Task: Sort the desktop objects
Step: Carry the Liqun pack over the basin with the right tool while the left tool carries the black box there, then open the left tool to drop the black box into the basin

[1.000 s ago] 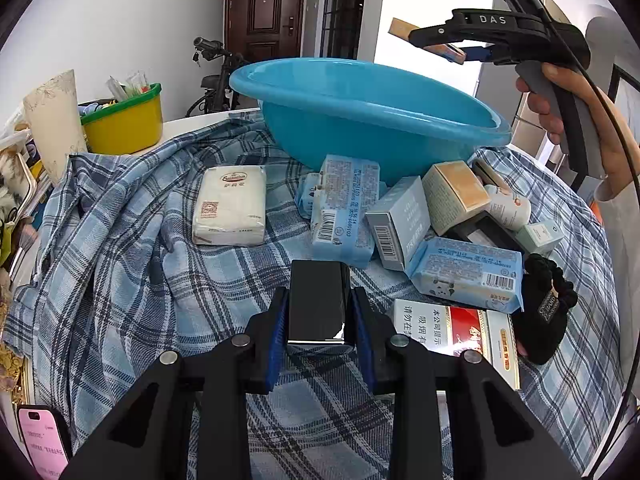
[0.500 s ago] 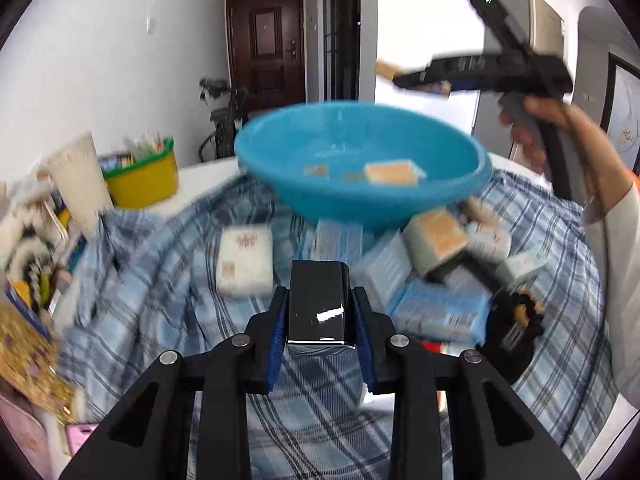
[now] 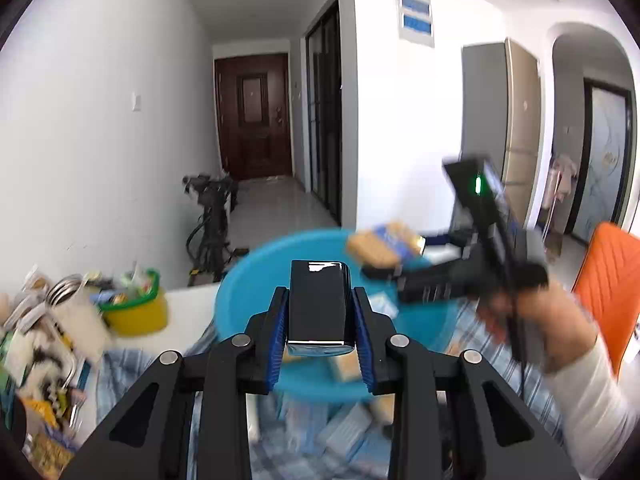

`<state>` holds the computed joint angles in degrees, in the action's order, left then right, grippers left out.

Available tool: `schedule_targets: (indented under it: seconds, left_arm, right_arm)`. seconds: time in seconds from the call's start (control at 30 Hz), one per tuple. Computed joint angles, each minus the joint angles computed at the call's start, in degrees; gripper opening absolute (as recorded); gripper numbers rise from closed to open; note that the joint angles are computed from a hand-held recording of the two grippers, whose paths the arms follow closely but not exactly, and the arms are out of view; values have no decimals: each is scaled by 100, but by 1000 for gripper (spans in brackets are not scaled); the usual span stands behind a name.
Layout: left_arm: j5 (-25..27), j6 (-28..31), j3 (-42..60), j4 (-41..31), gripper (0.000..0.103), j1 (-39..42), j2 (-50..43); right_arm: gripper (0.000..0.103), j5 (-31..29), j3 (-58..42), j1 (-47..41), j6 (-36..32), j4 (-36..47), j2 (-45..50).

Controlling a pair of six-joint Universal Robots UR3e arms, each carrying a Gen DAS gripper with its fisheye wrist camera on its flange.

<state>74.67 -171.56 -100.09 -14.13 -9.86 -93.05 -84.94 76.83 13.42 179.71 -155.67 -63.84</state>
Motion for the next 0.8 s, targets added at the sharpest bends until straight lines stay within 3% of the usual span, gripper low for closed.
schedule_targets:
  seconds: [0.07, 0.23, 0.4, 0.47, 0.8]
  left_arm:
    - [26, -46, 591, -113, 33, -118, -412]
    - [712, -90, 2111, -476, 33, -465, -1634]
    - [194, -302, 3219, -1063, 33, -271, -2620]
    - [417, -270, 3609, -1234, 33, -329, -2941]
    - [477, -265, 3425, -1063, 33, -203, -3183]
  right_arm:
    - [88, 47, 31, -32, -17, -29, -19]
    - [88, 66, 23, -89, 2, -16, 16]
    - [88, 83, 29, -140, -8, 3, -2]
    - [88, 167, 93, -193, 16, -80, -35]
    - [88, 156, 40, -214, 23, 12, 49]
